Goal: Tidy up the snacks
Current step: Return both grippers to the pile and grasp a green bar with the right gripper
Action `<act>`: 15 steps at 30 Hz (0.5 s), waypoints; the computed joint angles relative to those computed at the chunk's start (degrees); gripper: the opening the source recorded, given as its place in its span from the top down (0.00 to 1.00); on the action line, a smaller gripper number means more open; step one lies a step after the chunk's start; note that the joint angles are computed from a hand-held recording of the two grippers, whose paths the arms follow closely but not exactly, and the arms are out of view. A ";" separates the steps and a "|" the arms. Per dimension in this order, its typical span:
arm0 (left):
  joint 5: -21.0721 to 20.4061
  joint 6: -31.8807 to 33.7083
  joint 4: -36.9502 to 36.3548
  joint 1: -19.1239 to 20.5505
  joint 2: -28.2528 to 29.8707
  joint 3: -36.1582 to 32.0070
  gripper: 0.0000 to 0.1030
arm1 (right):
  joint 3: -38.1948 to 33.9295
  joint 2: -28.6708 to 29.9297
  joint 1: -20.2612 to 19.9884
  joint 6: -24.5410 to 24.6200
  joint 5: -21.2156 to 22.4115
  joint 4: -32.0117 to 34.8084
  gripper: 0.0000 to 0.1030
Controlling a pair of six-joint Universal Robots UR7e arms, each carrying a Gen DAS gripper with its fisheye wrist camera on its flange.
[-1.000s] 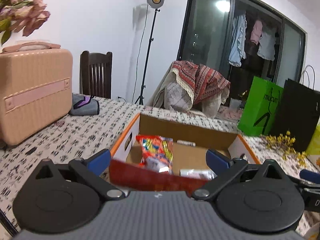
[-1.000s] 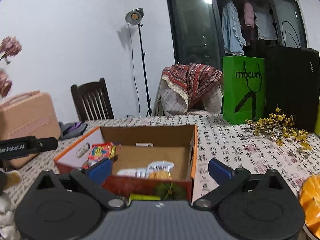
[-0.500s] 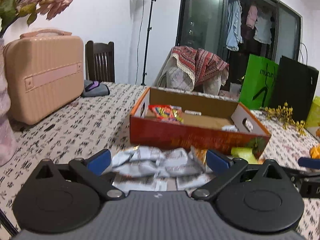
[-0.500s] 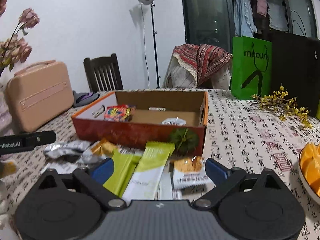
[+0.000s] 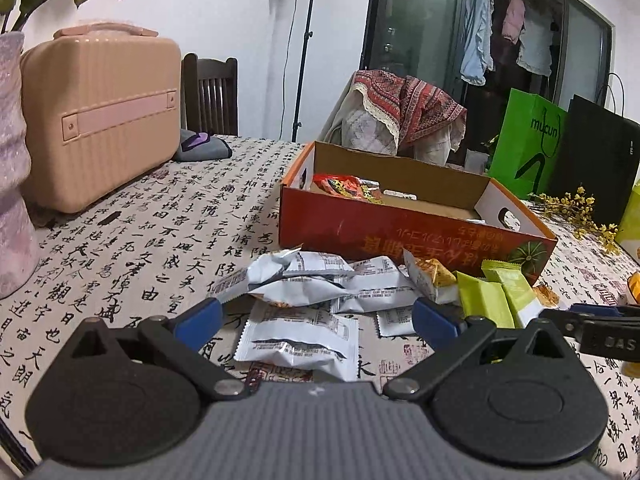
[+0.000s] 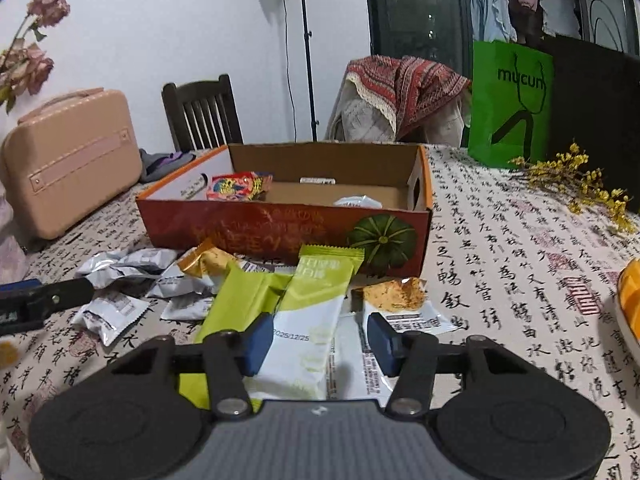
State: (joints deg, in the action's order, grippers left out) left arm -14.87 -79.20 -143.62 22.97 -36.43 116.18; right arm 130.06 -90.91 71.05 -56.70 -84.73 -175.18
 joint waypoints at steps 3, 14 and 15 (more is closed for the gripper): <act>-0.14 0.27 -0.33 0.15 -0.01 0.16 0.00 | -1.16 1.85 1.40 1.87 -2.52 0.43 0.50; -1.08 -2.63 3.44 0.93 -1.09 0.71 0.00 | -3.13 6.53 3.73 4.42 -7.51 -0.74 0.60; -1.26 -2.62 3.58 1.07 -1.15 0.68 0.00 | -3.01 6.46 3.63 4.24 -7.31 -1.06 0.60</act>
State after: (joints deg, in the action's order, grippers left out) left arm -16.13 -81.82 -140.04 24.04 -37.58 116.86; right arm 127.05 -84.45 74.67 -52.46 -92.04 -176.24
